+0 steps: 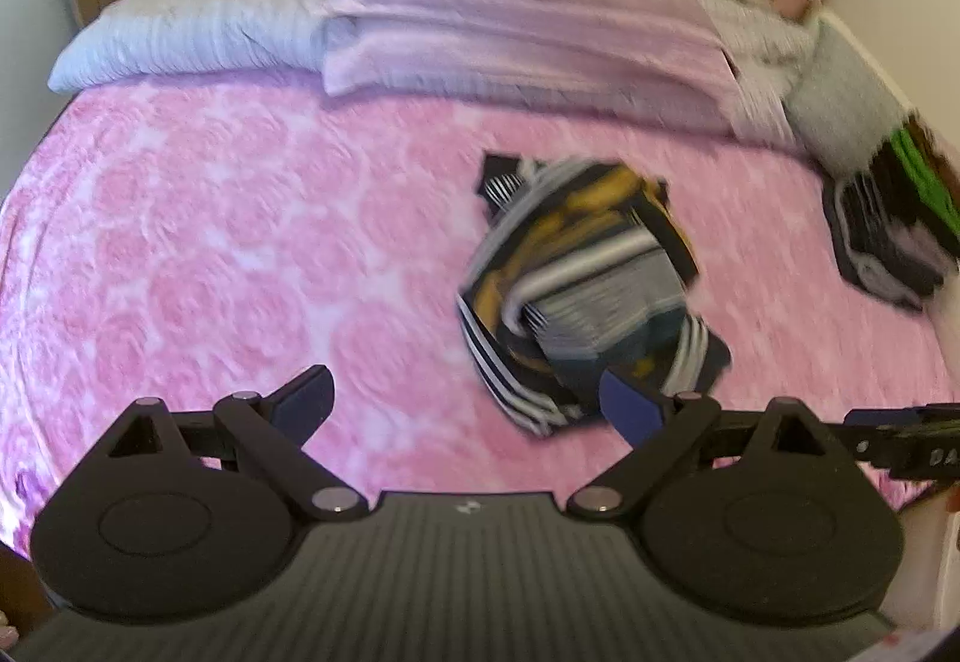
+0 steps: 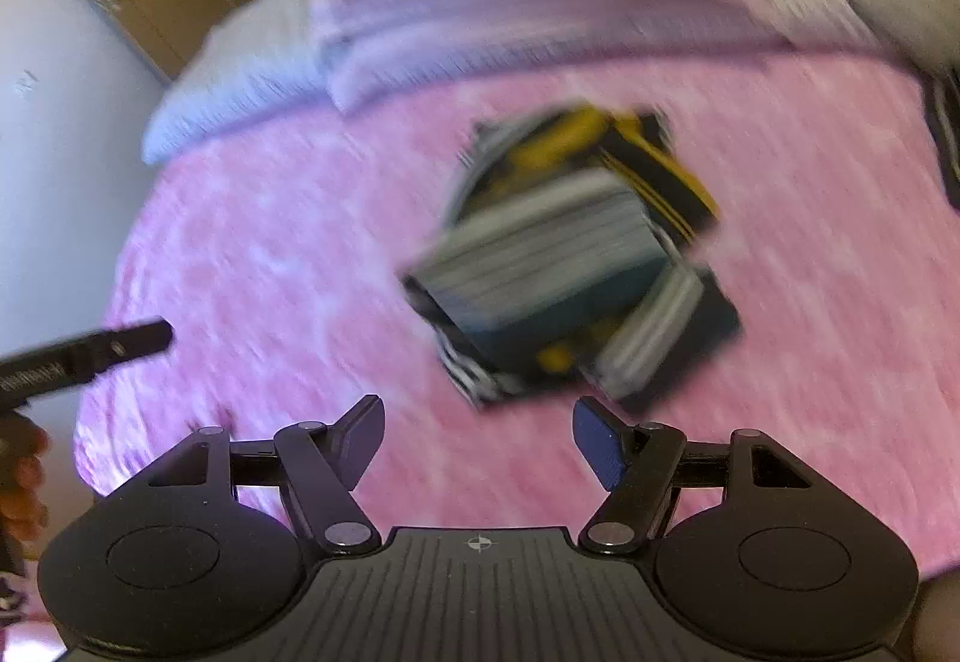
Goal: Organize objects
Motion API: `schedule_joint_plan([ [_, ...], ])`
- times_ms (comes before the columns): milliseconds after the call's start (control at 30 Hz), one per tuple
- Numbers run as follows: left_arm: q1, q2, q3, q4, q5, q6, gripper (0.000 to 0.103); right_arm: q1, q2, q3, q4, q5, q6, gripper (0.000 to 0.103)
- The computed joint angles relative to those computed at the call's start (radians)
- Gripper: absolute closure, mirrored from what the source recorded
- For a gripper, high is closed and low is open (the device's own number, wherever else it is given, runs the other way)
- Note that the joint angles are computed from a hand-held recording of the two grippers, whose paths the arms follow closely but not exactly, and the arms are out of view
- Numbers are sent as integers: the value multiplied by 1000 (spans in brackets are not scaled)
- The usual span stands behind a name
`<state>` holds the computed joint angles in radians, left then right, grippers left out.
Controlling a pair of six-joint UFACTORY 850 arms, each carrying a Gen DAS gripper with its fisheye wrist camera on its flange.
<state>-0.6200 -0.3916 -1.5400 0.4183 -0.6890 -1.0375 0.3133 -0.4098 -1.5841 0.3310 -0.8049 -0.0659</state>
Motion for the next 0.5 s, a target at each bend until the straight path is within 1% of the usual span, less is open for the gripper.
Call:
schedule_joint_plan([
  [67,-29,-16,-29,-14,-26,18,9,-22,23,32,5,-13,-7,36],
  [133,-51,-34,-63,-14,-51,40,9,-43,64,88,26,-5,-32,36],
  [233,-77,-47,-97,-1,-76,77,9,-57,93,117,41,2,-35,36],
  [333,-94,-51,-120,8,-89,114,9,-59,121,163,47,35,-20,36],
  [400,-97,-54,-130,12,-90,138,9,-48,123,169,36,47,12,36],
  [500,-92,-52,-130,2,-74,180,9,-28,126,173,-1,61,68,36],
])
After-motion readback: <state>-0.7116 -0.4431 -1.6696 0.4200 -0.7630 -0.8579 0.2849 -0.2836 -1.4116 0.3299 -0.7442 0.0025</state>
